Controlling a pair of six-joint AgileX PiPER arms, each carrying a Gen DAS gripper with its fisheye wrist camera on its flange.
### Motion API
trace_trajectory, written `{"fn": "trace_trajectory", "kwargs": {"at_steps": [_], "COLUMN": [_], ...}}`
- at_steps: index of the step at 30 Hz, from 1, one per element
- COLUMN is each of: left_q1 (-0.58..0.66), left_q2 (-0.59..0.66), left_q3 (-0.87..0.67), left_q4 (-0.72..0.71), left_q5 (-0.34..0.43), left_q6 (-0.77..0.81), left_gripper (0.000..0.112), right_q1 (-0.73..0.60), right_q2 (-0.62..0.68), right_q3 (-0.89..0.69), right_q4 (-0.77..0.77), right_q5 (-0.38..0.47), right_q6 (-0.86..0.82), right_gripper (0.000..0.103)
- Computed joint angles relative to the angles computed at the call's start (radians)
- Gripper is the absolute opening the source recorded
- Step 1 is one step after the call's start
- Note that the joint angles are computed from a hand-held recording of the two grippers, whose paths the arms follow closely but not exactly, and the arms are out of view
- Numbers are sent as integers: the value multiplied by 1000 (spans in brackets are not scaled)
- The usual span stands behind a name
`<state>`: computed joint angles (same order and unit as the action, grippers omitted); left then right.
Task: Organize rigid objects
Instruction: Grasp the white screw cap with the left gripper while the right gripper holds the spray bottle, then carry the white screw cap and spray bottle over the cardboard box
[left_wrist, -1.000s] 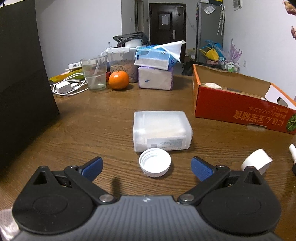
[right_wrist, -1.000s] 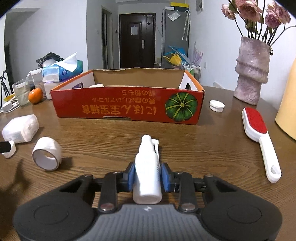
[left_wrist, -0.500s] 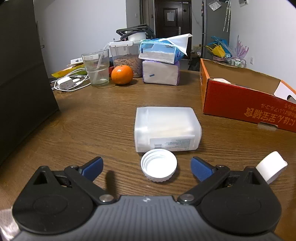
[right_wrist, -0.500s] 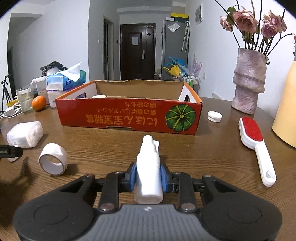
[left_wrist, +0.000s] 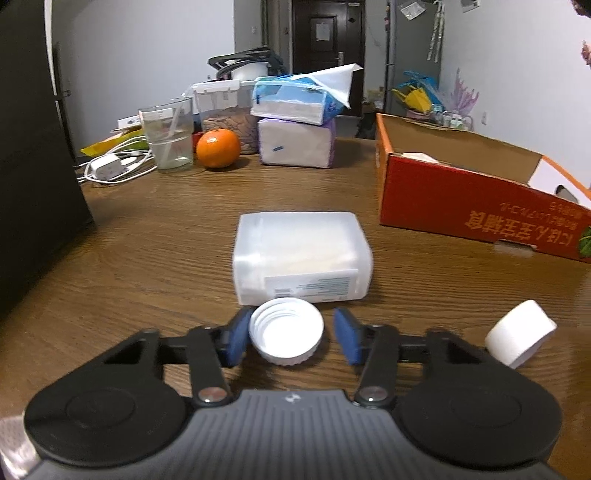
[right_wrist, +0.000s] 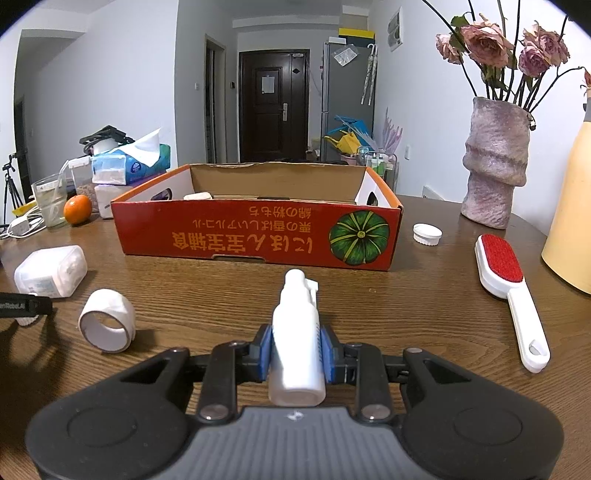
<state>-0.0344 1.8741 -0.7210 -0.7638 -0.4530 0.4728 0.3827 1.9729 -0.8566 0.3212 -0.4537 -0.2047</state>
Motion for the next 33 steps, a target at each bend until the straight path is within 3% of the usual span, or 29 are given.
{"fn": "trace_trajectory", "kwargs": {"at_steps": [8, 23, 33], "left_q1": [10, -26, -121], "left_q2": [-29, -140, -221], "left_q3": [33, 157, 223], "left_q4": [123, 182, 161], "left_q5": [-2, -138, -209], "left_q6": [-105, -197, -196], "left_gripper": [41, 41, 41], "right_q1": [5, 7, 10], "right_q2": [-6, -51, -103], "right_q3": [12, 72, 121], "right_q4": [7, -46, -67], "right_q5": [-17, -78, -126], "right_q6": [-3, 54, 78], "right_gripper": [26, 26, 26]}}
